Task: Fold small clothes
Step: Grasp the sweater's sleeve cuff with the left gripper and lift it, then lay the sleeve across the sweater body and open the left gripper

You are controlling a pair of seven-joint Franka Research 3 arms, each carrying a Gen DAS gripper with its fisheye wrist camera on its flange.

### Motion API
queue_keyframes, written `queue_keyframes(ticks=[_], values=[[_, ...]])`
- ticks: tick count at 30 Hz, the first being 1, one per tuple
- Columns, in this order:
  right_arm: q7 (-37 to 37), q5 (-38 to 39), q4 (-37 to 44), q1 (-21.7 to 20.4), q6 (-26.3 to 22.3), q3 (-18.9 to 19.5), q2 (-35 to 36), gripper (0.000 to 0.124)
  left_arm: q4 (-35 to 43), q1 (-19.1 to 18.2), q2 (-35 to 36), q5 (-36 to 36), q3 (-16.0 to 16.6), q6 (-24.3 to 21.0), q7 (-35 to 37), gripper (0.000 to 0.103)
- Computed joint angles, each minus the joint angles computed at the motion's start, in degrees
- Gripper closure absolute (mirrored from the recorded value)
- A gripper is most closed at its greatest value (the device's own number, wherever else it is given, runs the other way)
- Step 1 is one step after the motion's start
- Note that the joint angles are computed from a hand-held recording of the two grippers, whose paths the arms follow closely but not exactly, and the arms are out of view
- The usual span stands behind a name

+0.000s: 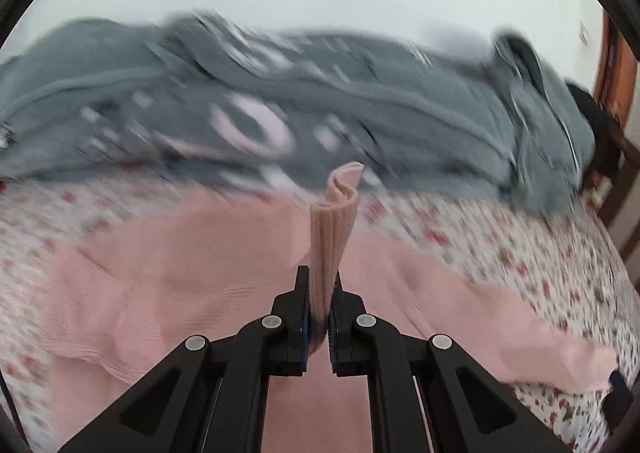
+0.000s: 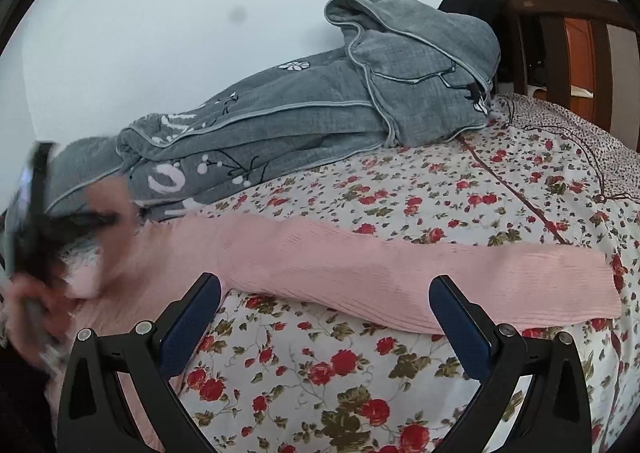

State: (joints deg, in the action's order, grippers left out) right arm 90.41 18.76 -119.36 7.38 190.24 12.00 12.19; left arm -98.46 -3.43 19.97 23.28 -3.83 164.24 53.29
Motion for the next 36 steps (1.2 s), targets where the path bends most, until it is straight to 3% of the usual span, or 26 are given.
queue_keyframes(ticks=[1,4,7,9,12,14,16,18,20,25,30,31,34,36], values=[[0.3,-0.3,-0.2,-2.8,0.4,2.7,0.0,0.022,0.4,0.5,1.5,-1.6,-1.8,-0.3,2.1,0.095],[1.8,-2.1,-0.9,-9.9,0.6,9.5,-0.1,0.022,1.2,-1.0,4.5,-1.1,-2.2,-1.3,4.4,0.095],[4.5,-5.7,-1.4,-21.8,0.8,21.3,1.0,0.022,-0.4,2.2,4.4,-6.7,-5.6,0.3,9.3,0.094],[6.4,-7.4,-1.2,-25.9,0.5,25.4,2.0,0.022,-3.3,5.0,3.7,-11.3,-8.3,4.2,12.2,0.093],[7.7,-8.2,0.0,-30.6,-1.1,30.7,4.1,0.022,-3.7,8.1,4.2,-17.3,-12.0,5.2,16.7,0.093],[7.4,-6.5,0.5,-27.0,-1.8,27.4,3.7,0.022,-3.6,7.5,4.5,-18.6,-11.7,5.6,17.3,0.092],[6.1,-5.5,0.4,-21.9,-0.8,22.9,2.8,0.022,-4.6,8.2,3.9,-20.2,-12.4,6.5,18.6,0.083],[4.8,-5.7,0.1,-18.6,-0.3,20.0,2.2,0.022,-4.0,6.9,4.2,-20.1,-11.0,6.5,18.2,0.075],[3.9,-5.7,-0.1,-14.4,-0.3,16.0,1.6,0.022,-3.6,5.7,4.2,-19.6,-9.5,6.4,16.9,0.074],[1.6,-4.5,-1.1,-3.4,-0.3,5.1,0.3,0.022,-4.0,6.9,4.1,-21.2,-10.6,7.0,17.4,0.074],[1.2,-3.9,-1.7,-8.0,-0.4,9.1,0.1,0.022,-4.2,6.7,3.9,-21.2,-10.3,7.2,17.1,0.073],[1.4,-3.8,-1.9,-10.4,-0.4,11.4,0.1,0.022,-4.3,7.0,3.9,-21.5,-10.6,7.2,17.3,0.072],[2.2,-4.5,-1.9,-20.3,-0.5,21.1,1.0,0.022,-4.5,6.5,3.7,-21.4,-10.1,7.4,16.6,0.069],[2.5,-5.2,-1.8,-29.8,-1.0,30.6,2.7,0.022,-4.5,6.7,3.7,-21.4,-10.2,7.5,16.5,0.068]])
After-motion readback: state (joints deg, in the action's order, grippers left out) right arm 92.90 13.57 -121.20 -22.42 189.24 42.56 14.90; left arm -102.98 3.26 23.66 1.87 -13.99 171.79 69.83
